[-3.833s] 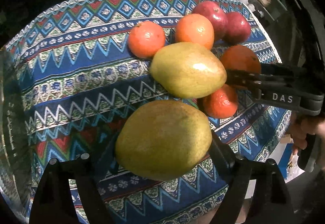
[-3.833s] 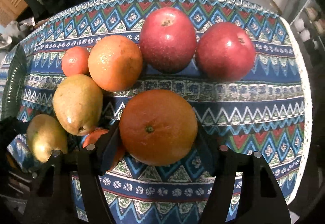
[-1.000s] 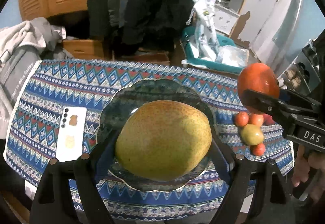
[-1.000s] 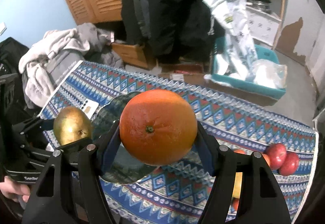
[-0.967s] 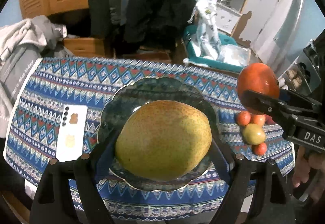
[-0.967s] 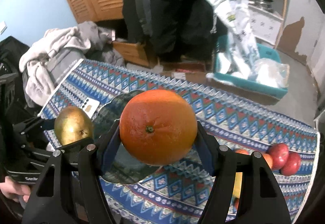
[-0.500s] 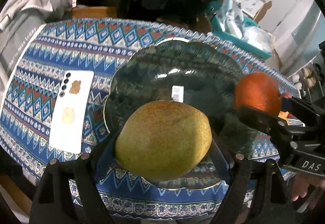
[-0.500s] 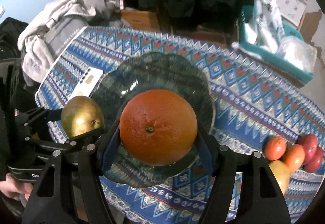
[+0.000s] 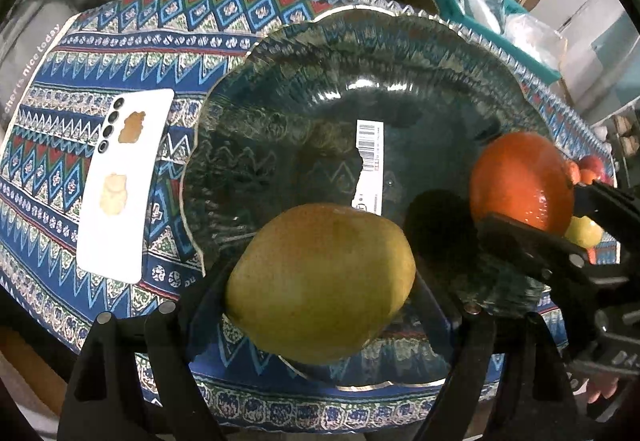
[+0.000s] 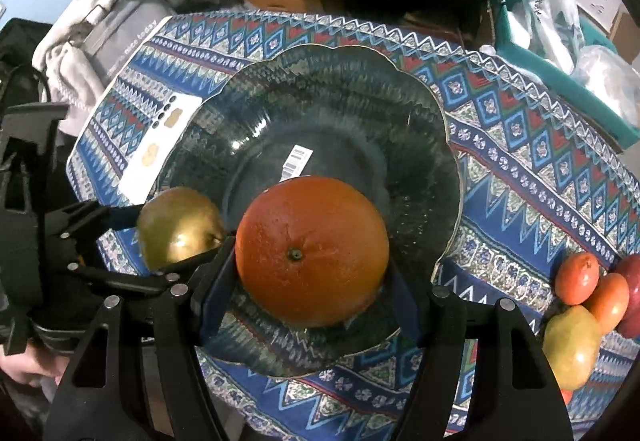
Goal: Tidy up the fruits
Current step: 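Carry the pear in the left gripper and the orange in the right gripper over the glass bowl, then lower the pear into the bowl and open the left gripper while the right gripper releases the orange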
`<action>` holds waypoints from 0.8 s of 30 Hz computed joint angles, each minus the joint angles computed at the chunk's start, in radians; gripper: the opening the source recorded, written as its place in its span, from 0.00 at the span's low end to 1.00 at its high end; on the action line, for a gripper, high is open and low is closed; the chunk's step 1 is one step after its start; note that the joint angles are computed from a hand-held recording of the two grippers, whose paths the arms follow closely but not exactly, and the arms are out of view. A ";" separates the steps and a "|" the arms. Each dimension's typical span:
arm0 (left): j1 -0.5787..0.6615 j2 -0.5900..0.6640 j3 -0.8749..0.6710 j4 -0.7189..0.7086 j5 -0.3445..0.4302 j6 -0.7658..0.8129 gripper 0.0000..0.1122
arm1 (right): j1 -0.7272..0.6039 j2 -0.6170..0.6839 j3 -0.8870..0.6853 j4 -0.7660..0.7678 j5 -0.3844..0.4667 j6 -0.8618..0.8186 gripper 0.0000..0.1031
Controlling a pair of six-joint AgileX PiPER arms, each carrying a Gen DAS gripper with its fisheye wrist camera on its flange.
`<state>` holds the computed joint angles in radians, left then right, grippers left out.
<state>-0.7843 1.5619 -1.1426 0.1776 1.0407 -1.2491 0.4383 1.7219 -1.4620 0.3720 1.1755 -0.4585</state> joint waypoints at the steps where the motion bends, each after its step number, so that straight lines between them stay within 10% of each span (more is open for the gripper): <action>1: 0.004 0.004 0.002 -0.009 -0.003 0.006 0.76 | 0.003 0.003 -0.001 -0.001 0.003 0.000 0.67; 24: -0.070 -0.025 -0.107 0.083 0.112 -0.027 0.75 | -0.079 -0.040 -0.005 0.078 0.032 -0.008 0.69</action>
<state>-0.8546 1.5369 -1.2497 0.2606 1.1525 -1.2762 0.3595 1.6814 -1.4671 0.4503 1.2075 -0.4663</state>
